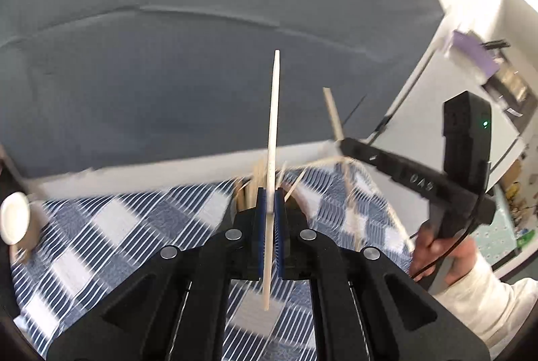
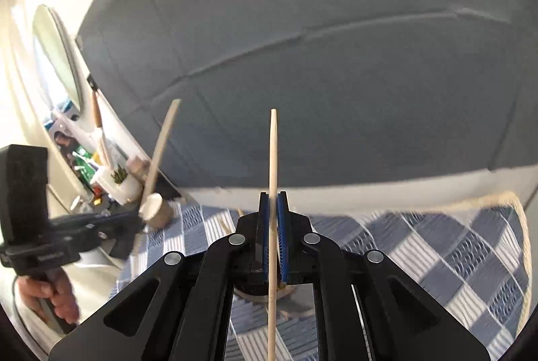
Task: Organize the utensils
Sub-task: 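Lift the left tool's stick over the black cup while the right tool carries its stick there, then open the left tool to drop its stick into the cup while the right tool releases its stick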
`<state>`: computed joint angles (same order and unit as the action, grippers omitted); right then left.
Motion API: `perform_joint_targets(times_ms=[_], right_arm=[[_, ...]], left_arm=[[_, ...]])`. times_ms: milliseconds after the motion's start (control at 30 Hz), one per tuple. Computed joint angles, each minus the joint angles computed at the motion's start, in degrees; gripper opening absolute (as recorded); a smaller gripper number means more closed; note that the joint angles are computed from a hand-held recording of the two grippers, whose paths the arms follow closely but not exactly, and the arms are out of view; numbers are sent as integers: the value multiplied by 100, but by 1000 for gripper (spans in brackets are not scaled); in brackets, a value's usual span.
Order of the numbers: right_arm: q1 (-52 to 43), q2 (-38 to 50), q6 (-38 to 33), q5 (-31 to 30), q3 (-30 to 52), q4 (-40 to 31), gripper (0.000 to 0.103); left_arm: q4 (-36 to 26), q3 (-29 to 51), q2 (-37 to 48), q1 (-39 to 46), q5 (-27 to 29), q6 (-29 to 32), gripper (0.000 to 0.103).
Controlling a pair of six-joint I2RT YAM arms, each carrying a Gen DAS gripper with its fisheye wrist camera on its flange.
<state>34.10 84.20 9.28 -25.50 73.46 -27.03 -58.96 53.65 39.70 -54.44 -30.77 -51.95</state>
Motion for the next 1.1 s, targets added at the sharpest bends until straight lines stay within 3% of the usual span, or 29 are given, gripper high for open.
perform_joint_targets(times_ms=[67, 300, 500, 633, 767, 900, 1067, 1100], right_arm=[[38, 103, 79, -93, 8, 412, 5], [125, 542, 293, -279, -108, 1602, 5], [195, 718, 596, -315, -974, 3187, 5], [315, 898, 605, -219, -1320, 3630, 5], [365, 840, 451, -142, -1756, 3771, 5], [441, 703, 167, 4, -1948, 3582, 5], [528, 439, -15, 304, -2078, 3220, 9], [538, 393, 9, 368, -2099, 3171, 9]], left_arm=[[773, -321, -54, 549, 377, 633, 5], [2927, -1514, -143, 1338, 894, 1495, 5], [4195, -2337, 55, 840, 28, 2089, 5], [4885, -2975, 30, 732, -85, 1944, 5], [5195, -3360, 79, 473, -286, 1736, 5], [5043, -3458, -91, 253, -334, 1621, 5], [4289, -3310, -478, -149, -659, 1407, 5], [4123, -3229, -483, -205, -695, 1329, 10]])
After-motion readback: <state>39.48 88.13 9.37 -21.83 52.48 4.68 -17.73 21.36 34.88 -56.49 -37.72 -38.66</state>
